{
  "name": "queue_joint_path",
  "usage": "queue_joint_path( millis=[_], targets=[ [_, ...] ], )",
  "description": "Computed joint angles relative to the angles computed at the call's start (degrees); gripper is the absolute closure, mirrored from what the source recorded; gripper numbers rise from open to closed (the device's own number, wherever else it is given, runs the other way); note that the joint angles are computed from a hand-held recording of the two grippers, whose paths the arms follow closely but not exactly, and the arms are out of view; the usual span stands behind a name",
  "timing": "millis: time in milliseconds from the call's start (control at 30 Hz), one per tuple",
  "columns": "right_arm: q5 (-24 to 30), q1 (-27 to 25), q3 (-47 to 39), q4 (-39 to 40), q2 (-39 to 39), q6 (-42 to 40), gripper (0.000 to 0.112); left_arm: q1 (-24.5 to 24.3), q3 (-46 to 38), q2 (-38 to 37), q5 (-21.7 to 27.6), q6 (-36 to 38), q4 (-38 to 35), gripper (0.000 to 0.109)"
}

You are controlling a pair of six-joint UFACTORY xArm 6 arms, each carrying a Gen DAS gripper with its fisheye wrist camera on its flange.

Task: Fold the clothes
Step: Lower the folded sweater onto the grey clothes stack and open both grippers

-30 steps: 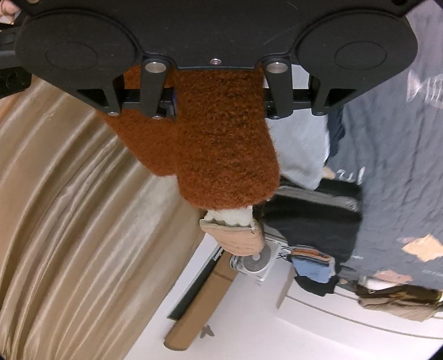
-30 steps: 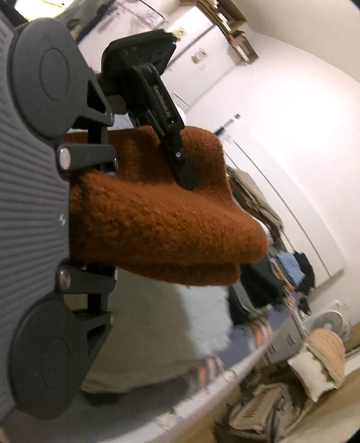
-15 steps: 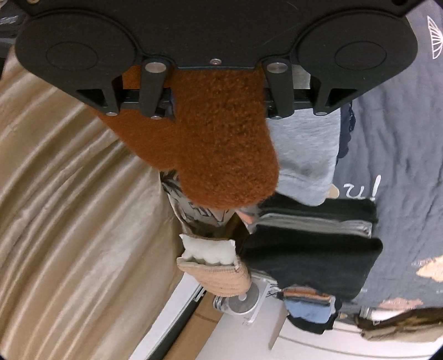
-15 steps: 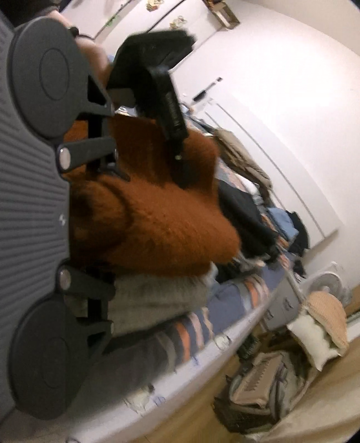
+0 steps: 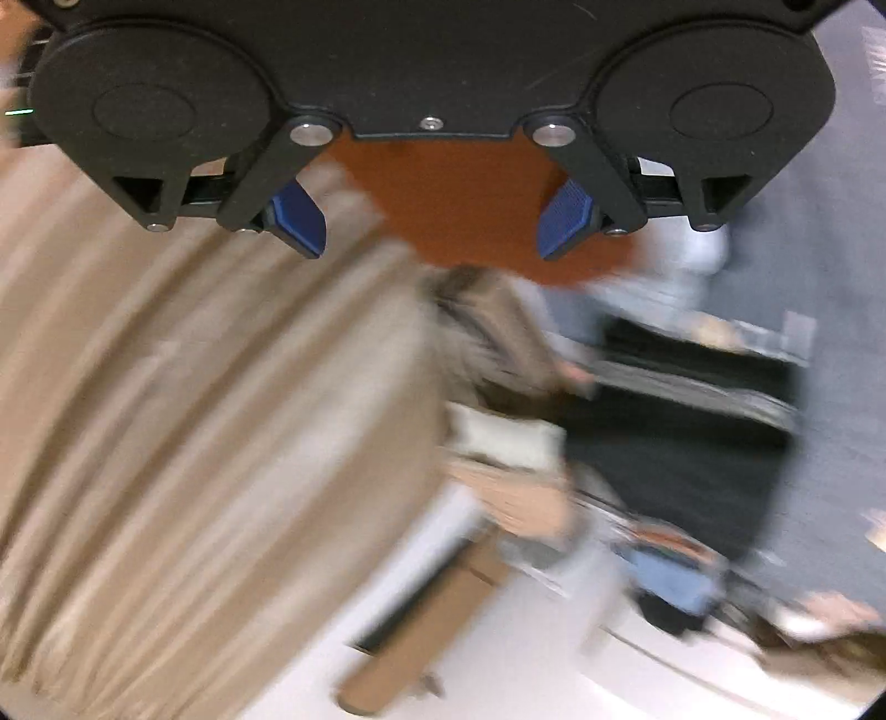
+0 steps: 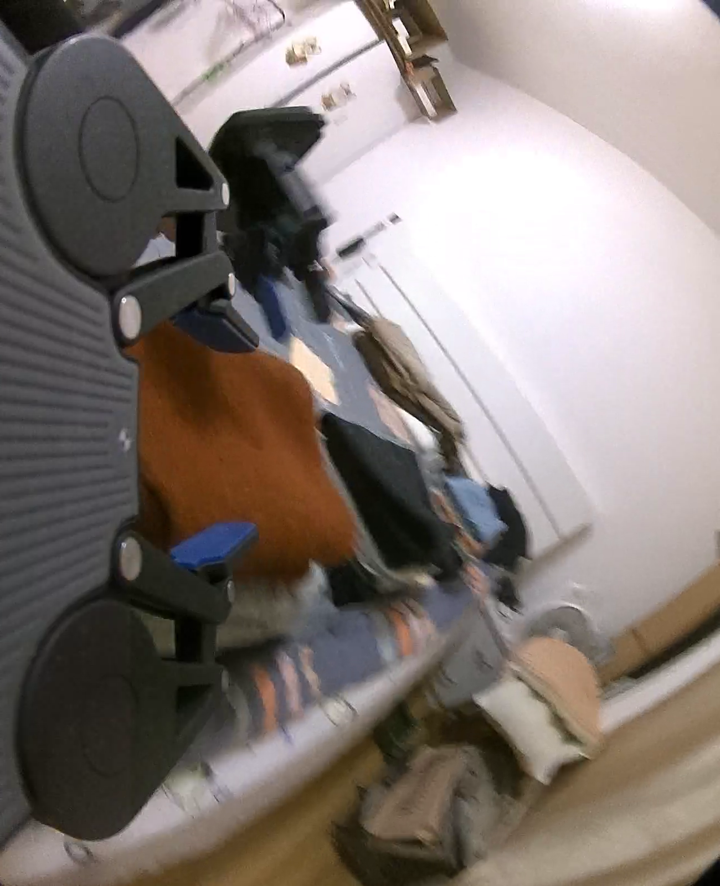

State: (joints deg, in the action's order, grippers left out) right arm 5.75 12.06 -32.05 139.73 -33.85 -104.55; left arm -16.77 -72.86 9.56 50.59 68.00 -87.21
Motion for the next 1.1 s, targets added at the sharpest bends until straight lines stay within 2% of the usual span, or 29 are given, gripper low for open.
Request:
queue_joint_path(
  millis=[67,100,133,333,433,500,567,600,700,833,1000,1100],
  targets=[
    [0.1,0.1,-0.9,-1.5,3.2,1.8,0.045,-0.6,-2.9,2.8,4.0,-3.5,2.9,0.025],
    [0.4,-0.1,-1.1,-1.7,4.6,2.4,0.045,-1.5,-4.5,4.4,3.3,-5.2,5.5,0.025],
    [1.2,-0.5,-0.8,-1.7,5.6,2.8,0.045,-2.4,-5.9,5.9,2.3,-6.8,7.5,0.026],
    [7.7,-2.9,4.0,2.4,4.5,-0.9,0.045,-2.6,-12.0,12.9,-6.4,-12.3,4.2,0.029],
    [7.1,-2.8,4.3,4.5,4.4,-3.6,0.045,-3.5,-15.1,15.1,-10.5,-17.2,10.3,0.028],
    [7.1,-2.8,4.7,5.4,4.1,-4.6,0.045,-4.2,-14.4,14.1,-12.5,-18.2,11.7,0.027],
    [8.0,-3.2,5.8,4.9,2.3,-2.8,0.045,-3.7,-11.0,10.5,-12.4,-14.8,7.7,0.024],
    [8.0,-3.2,6.3,4.9,1.2,-2.1,0.045,-2.9,-8.3,7.8,-10.9,-12.2,4.3,0.021],
    [7.7,-3.1,6.5,4.5,0.2,-0.8,0.045,0.8,0.9,0.2,1.7,-3.5,-4.5,0.014],
    [6.6,-2.4,5.3,3.5,2.1,0.2,0.045,2.6,11.4,-6.8,11.7,-3.4,-4.1,0.012],
    [5.9,-2.2,5.2,4.1,3.2,-1.5,0.045,2.2,19.0,-10.2,11.3,-3.4,0.4,0.012],
    [6.1,-2.3,5.8,2.4,3.4,0.7,0.045,2.6,19.8,-9.4,10.7,-3.1,-0.3,0.012]
  ],
)
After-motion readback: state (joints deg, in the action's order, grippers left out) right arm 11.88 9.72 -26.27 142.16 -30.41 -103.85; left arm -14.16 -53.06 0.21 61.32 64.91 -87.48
